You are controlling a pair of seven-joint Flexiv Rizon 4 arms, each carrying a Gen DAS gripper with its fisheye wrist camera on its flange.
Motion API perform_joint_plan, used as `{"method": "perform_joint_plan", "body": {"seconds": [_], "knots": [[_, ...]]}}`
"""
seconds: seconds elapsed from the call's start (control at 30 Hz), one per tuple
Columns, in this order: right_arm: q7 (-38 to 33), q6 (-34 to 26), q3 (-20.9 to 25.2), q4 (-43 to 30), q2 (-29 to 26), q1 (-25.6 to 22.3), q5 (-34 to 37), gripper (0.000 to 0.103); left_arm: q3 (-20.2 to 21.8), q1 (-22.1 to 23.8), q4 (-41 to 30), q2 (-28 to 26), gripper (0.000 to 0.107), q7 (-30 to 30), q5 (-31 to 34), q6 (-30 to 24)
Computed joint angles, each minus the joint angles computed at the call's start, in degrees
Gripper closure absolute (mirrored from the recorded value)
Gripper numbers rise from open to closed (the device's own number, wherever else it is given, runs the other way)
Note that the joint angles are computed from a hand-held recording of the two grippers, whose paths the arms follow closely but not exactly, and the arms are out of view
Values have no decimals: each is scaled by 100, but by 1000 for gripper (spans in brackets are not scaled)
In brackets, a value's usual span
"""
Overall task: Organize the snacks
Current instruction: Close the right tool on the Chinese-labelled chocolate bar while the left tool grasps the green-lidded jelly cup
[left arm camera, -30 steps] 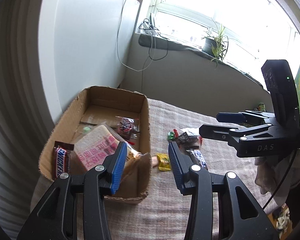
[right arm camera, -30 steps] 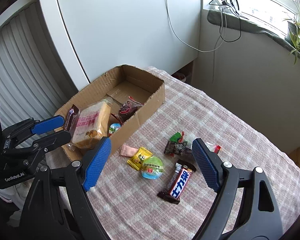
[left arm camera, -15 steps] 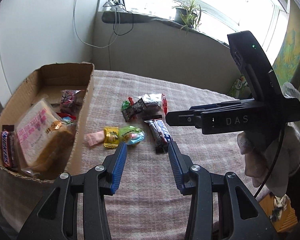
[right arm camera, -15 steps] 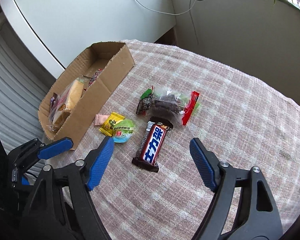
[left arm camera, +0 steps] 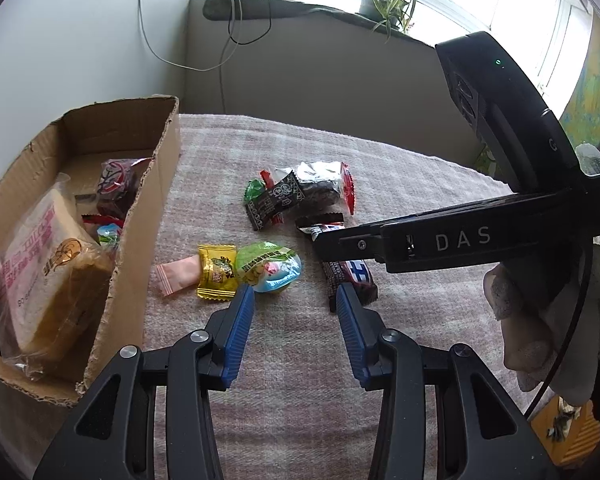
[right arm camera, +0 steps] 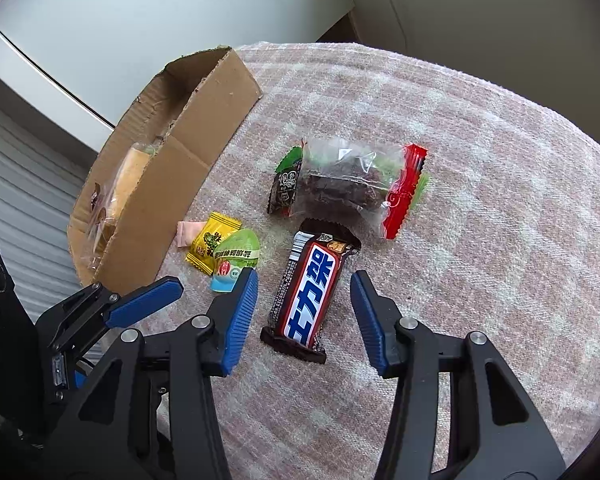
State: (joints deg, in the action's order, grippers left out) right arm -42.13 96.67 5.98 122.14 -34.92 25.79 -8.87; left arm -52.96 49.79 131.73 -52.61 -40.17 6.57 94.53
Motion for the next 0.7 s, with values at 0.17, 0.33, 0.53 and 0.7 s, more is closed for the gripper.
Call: {"method": "perform_joint_plan", "body": {"seconds": [0.17, 0.33, 0.53, 0.7], "knots": [[-94, -189, 160, -151, -116, -175, -79, 60, 148, -234, -125, 23, 69, -5, -77, -51], [-223, -278, 227, -198, -157, -279, -136, 66, 282, -431, -232, 27, 69, -12, -168, -60], [-295, -291, 110, -65, -68, -246, -131, 71, 506, -728, -389, 14, 69, -69, -243, 56], [-362, -214, 134, 20, -39, -286, -111, 72, 751, -1025, -508, 56, 69, -155, -259, 162]]}}
